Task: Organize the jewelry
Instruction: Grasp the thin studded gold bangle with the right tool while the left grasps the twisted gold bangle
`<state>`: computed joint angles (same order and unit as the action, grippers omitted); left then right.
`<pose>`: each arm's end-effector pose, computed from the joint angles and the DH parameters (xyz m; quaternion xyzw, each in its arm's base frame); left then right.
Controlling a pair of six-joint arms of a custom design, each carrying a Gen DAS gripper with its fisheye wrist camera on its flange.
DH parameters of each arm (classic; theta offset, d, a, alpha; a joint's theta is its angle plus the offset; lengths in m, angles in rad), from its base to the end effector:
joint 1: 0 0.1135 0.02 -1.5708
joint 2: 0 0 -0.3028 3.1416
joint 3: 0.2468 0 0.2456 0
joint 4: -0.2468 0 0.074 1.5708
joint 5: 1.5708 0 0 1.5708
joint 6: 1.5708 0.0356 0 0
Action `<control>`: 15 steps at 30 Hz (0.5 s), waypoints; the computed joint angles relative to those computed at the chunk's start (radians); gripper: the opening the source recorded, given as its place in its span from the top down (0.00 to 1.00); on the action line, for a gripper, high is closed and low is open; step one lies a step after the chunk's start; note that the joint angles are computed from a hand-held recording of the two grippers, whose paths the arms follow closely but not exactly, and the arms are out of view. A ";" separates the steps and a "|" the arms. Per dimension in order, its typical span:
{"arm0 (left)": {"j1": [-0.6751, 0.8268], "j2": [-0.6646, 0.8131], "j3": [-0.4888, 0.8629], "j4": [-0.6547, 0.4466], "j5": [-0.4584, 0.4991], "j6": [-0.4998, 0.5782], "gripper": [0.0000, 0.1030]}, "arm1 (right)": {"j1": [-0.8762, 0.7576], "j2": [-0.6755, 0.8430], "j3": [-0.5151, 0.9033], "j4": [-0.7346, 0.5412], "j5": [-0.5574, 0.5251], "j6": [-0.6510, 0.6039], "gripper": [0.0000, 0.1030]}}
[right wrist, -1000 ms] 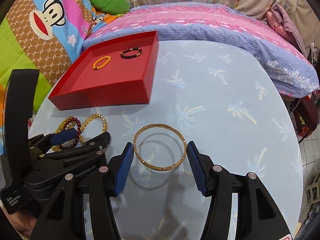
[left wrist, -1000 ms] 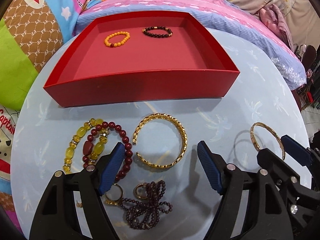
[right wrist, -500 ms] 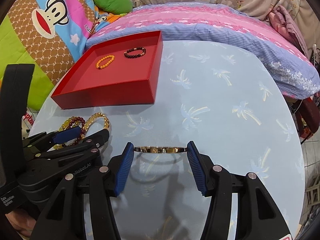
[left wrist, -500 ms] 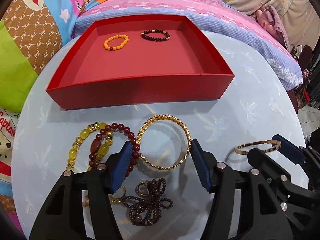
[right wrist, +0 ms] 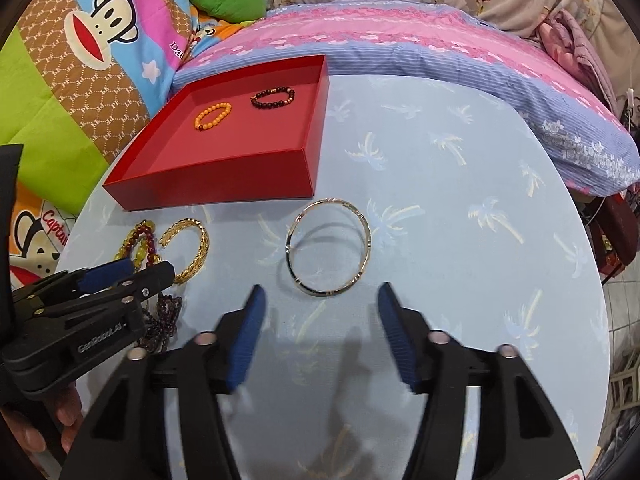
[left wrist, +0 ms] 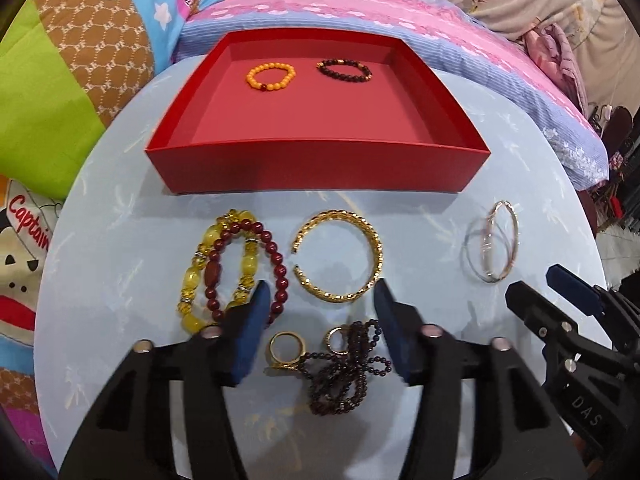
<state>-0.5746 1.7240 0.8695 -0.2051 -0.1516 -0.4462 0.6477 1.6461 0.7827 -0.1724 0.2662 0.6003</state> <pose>0.2726 -0.1701 0.1773 0.0428 0.9640 -0.0592 0.2558 0.2436 0.1726 0.1802 0.0124 0.9565 0.0492 0.2874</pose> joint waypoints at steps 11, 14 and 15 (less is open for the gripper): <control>0.019 0.019 0.001 -0.003 -0.013 0.007 0.37 | -0.049 0.176 0.085 0.051 0.003 -0.067 0.33; 0.015 0.029 0.008 0.002 -0.017 0.010 0.33 | -0.042 0.193 0.095 0.059 0.032 -0.079 0.37; 0.014 0.034 0.010 0.003 -0.016 0.011 0.32 | -0.037 0.194 0.095 0.063 0.048 -0.084 0.44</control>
